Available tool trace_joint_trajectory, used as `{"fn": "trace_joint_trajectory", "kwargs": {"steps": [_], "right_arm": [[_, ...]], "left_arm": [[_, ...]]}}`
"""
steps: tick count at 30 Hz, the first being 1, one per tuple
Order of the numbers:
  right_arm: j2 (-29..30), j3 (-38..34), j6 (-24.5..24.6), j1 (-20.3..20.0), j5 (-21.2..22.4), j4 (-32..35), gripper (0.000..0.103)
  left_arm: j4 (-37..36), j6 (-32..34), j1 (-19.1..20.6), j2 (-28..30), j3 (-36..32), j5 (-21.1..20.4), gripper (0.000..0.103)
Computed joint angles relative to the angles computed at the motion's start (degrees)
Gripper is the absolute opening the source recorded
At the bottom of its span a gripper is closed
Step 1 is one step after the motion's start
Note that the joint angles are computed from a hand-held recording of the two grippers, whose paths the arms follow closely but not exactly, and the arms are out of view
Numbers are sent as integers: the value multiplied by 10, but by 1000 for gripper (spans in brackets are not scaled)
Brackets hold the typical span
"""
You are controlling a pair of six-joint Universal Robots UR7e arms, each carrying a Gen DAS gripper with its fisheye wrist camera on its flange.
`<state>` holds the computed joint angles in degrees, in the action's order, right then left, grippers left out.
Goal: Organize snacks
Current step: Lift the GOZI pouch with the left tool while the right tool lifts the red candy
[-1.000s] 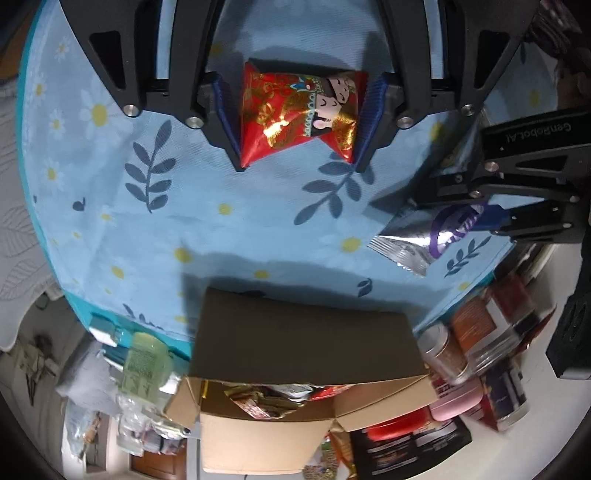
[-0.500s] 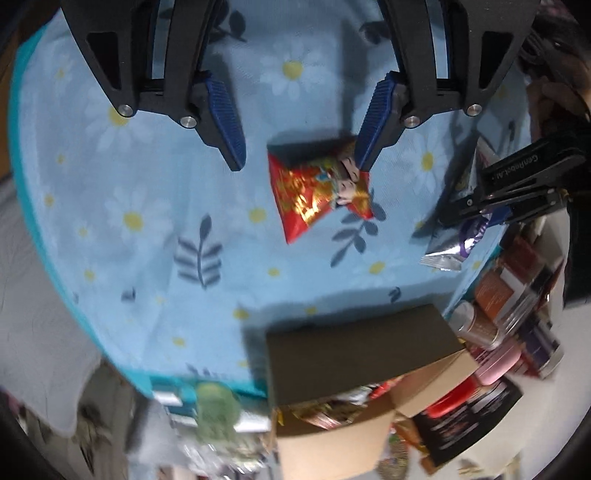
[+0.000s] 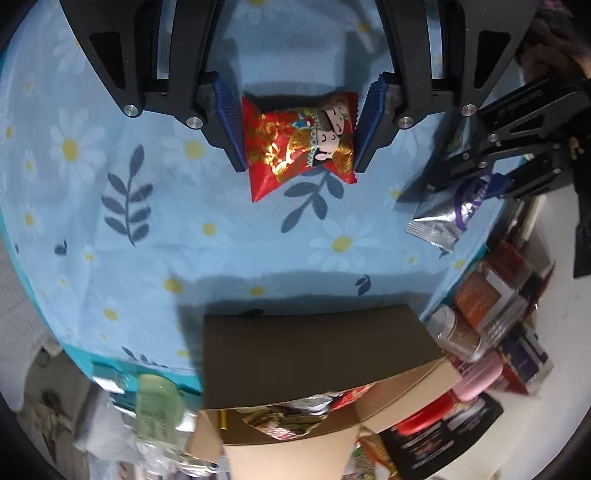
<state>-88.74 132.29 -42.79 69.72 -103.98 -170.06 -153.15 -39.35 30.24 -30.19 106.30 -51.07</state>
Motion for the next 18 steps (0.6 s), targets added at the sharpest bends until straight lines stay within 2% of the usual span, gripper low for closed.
{"fn": "trace_joint_trajectory", "kwargs": {"steps": [5, 10, 12, 14, 15, 16, 18], "right_arm": [[7, 22, -35, 7, -19, -50, 56], [29, 41, -53, 21, -51, -119, 62], [51, 51, -74, 31, -71, -172, 63], [51, 54, -72, 27, -63, -181, 63], [49, 55, -72, 23, -55, -180, 63], [47, 57, -79, 21, -53, -182, 62], [40, 63, -93, 17, -42, -184, 52]], "left_arm": [[0, 4, 2, 3, 0, -3, 40], [32, 2, -4, 12, -13, 13, 42], [35, 6, -4, 16, -17, 15, 53], [33, 8, -2, 17, -18, 15, 61], [34, 7, -1, 16, -18, 15, 61], [33, 7, 0, 14, -18, 12, 61], [5, 14, 3, 12, -8, 7, 61]]}}
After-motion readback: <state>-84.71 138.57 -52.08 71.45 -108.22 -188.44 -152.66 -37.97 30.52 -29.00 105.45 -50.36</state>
